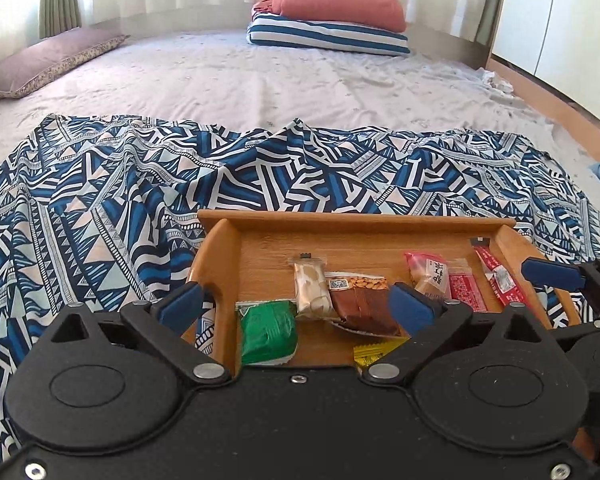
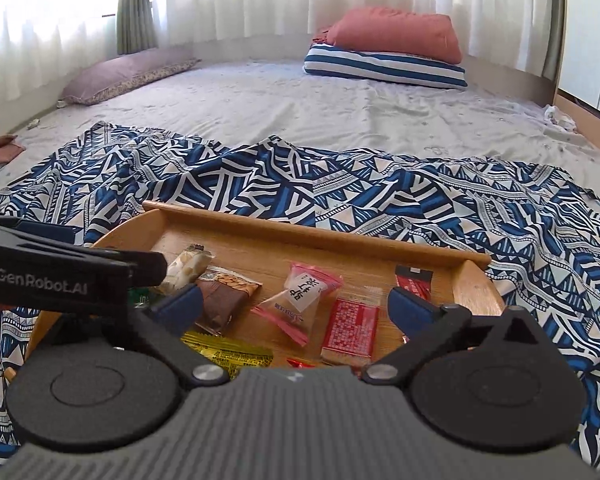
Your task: Organize snacks
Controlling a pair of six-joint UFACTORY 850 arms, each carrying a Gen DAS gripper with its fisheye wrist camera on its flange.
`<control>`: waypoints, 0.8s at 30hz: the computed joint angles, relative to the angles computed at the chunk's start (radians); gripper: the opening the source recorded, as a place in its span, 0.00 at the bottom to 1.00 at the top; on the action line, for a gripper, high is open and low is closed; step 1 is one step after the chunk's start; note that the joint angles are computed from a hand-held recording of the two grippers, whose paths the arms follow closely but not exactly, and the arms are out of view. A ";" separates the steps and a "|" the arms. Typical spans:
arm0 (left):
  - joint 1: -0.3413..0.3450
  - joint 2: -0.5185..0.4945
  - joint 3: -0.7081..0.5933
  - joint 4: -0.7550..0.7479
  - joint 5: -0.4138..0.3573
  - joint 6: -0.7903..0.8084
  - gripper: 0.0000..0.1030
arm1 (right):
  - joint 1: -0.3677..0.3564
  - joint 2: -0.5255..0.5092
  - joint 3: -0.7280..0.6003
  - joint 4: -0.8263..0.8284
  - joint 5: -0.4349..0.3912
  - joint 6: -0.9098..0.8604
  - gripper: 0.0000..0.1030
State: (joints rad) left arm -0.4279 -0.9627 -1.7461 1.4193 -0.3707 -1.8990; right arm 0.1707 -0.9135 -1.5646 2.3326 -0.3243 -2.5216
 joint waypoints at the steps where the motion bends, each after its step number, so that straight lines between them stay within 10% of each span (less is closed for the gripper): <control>1: 0.000 0.005 0.008 0.009 -0.001 -0.013 0.97 | -0.001 0.004 0.004 0.005 0.001 -0.002 1.00; 24: -0.067 0.192 0.280 0.310 -0.096 -0.362 0.98 | -0.025 0.161 0.236 0.274 -0.091 -0.202 1.00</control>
